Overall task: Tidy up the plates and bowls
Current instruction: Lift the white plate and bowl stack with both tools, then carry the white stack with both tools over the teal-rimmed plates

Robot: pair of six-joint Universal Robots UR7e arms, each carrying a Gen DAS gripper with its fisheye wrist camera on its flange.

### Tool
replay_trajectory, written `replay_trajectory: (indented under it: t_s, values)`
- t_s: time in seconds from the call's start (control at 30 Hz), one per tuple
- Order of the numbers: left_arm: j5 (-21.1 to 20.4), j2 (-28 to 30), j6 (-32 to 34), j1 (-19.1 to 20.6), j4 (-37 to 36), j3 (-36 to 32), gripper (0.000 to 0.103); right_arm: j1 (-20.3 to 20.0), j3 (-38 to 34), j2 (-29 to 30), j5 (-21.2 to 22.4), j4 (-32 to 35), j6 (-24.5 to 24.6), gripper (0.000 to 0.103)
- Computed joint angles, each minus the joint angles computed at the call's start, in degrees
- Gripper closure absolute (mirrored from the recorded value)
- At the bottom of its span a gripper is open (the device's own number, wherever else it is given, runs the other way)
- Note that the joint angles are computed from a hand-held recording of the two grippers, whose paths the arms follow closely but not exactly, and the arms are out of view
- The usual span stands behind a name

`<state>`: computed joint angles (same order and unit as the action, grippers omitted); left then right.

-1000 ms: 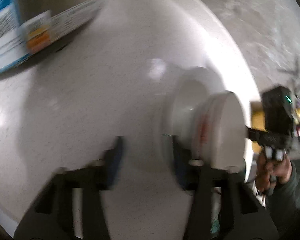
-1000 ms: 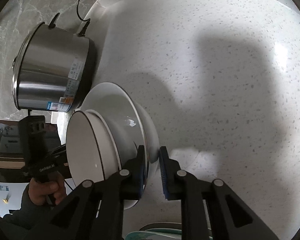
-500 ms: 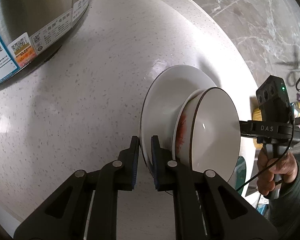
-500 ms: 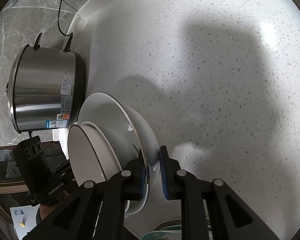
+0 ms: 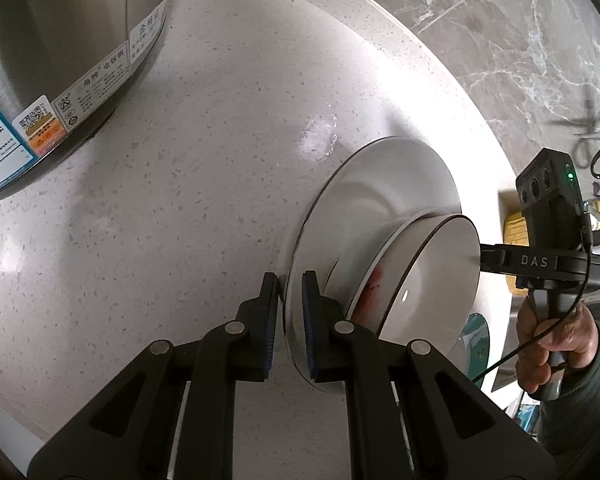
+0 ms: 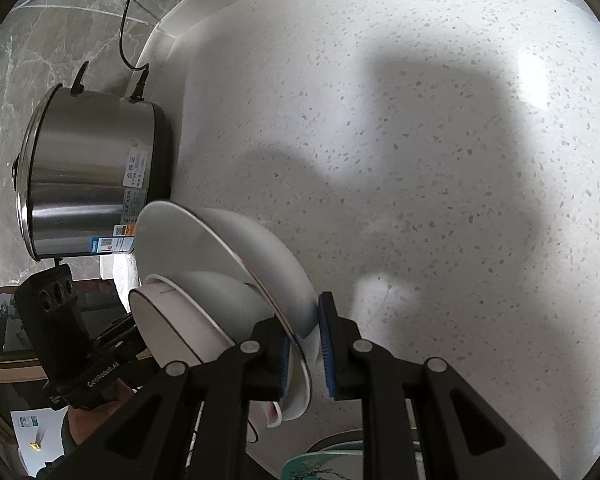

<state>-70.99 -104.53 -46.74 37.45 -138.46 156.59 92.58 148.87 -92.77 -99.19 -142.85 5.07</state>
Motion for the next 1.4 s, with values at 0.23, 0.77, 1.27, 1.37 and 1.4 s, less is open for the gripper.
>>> replay_trajectory:
  t_s: [0.23,0.77,1.27,1.37,1.4]
  values:
    - [-0.6,2.6,1.2,2.2,-5.4,1.1,0.095,0.3,-0.4,1.7,-1.1,-1.6,-1.1,0.086]
    - [-0.8,0.5,2.0,1.0,-2.6,1.8,0.092,1.3,1.1,-0.8,-2.3,1.3,-3.7,0.082]
    - [0.1,5.5,-1.8,-2.3,-7.9,4.0,0.087,2.7,6.7,1.4,-3.9,-10.2,1.0,0.086]
    - [-0.6,5.7,-1.4,-1.2,-10.5,4.5,0.086,7.0,6.2,3.6,-8.0,-11.5,-0.3,0.086]
    - [-0.9,5.8,-1.3,-0.9,-11.1,4.6,0.085,7.1,6.1,3.8,-8.1,-11.3,-0.6,0.085]
